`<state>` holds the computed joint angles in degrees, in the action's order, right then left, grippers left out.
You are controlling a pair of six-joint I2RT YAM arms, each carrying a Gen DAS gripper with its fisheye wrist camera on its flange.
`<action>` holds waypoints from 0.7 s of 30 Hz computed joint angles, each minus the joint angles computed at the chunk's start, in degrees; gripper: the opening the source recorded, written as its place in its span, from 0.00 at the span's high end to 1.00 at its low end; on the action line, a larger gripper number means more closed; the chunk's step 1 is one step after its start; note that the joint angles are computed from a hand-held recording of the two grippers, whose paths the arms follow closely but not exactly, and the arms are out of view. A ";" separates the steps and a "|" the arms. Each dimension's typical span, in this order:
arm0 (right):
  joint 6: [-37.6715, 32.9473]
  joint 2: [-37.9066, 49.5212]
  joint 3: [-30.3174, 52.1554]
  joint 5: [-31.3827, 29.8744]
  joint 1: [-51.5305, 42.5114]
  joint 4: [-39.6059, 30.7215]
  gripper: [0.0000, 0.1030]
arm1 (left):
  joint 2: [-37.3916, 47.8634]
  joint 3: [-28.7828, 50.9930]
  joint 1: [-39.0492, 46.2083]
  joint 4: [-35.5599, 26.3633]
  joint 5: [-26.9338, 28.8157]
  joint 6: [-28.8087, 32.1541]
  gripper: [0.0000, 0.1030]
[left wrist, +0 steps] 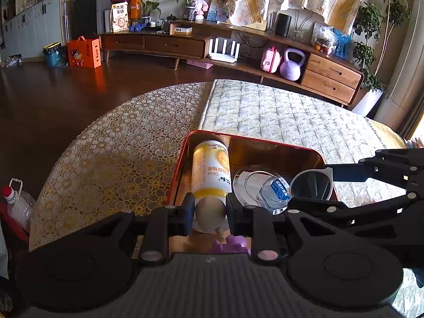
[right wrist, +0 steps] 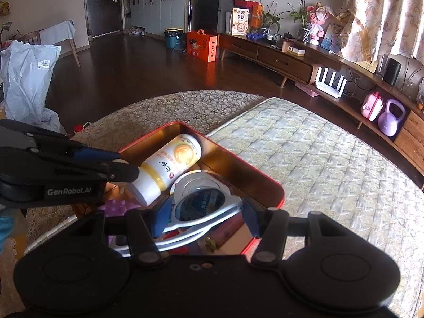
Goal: Organize rigid objects
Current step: 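Carry the beige ball into the red tin with the left tool while the right tool drops the sunglasses in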
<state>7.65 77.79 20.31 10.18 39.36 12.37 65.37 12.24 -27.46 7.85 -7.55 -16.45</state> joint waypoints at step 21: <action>2.08 2.97 -2.08 0.70 1.75 3.69 0.44 | -6.89 -4.85 -2.45 -1.18 -3.26 -1.19 0.76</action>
<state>9.73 80.75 18.23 10.88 41.12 16.05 58.48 7.39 -29.91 6.68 -10.81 -17.64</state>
